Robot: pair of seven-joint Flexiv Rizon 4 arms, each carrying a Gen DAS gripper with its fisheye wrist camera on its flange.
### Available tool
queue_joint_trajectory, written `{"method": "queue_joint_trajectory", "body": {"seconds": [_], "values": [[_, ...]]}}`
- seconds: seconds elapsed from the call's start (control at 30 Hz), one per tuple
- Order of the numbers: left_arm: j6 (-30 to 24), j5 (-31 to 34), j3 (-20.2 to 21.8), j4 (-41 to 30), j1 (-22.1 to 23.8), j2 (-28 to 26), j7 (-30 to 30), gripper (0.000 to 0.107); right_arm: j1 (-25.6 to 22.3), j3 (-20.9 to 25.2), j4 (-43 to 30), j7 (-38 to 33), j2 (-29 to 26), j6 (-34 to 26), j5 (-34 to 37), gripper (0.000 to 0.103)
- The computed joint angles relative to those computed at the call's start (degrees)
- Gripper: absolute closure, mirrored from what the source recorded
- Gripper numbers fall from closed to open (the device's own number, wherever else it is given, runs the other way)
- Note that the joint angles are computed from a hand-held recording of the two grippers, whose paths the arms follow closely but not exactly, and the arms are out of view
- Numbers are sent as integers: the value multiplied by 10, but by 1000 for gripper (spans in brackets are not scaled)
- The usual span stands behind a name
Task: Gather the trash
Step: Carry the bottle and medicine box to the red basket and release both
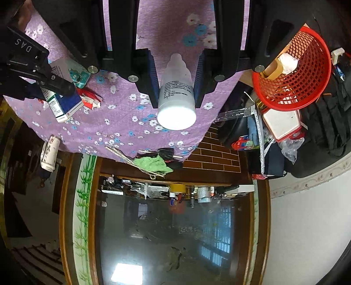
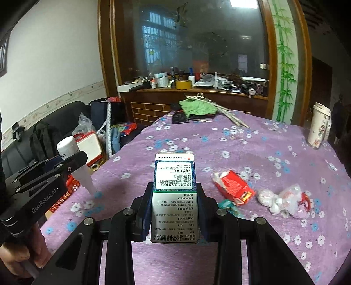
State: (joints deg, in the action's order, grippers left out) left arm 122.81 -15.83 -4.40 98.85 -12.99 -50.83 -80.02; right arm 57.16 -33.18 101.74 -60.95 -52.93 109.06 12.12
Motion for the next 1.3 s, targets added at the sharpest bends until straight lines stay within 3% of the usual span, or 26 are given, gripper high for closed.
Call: {"method": "queue_joint_trajectory", "body": {"seconds": [0.17,0.57,0.73,0.8,0.93,0.97,1.0,1.07,1.17,1.3], "values": [[-8,47,-32,33,66,23,-36,78,-29,46,-37,2,12,-28,-43,65],[32,73,-3,103,171,59,-122,78,-104,179,-226,25,-34,-129,-222,64],[2,109,-16,108,237,61,-144,78,-153,272,-339,27,-76,-197,-292,64],[-23,140,-42,103,277,55,-152,78,-171,316,-397,19,-105,-236,-312,64],[-63,160,-65,72,304,34,-149,77,-184,375,-522,-2,-171,-323,-321,64],[-75,168,-76,68,315,30,-146,69,-189,396,-558,-19,-192,-341,-317,58],[-81,164,-77,67,316,30,-147,54,-192,410,-576,-35,-202,-350,-310,52],[-56,150,-63,70,302,27,-154,39,-187,398,-582,-35,-206,-351,-296,35],[-43,138,-42,69,279,30,-152,38,-187,378,-529,-30,-181,-298,-281,35],[-48,157,-61,71,282,40,-150,38,-189,334,-421,14,-125,-212,-270,35]]}}
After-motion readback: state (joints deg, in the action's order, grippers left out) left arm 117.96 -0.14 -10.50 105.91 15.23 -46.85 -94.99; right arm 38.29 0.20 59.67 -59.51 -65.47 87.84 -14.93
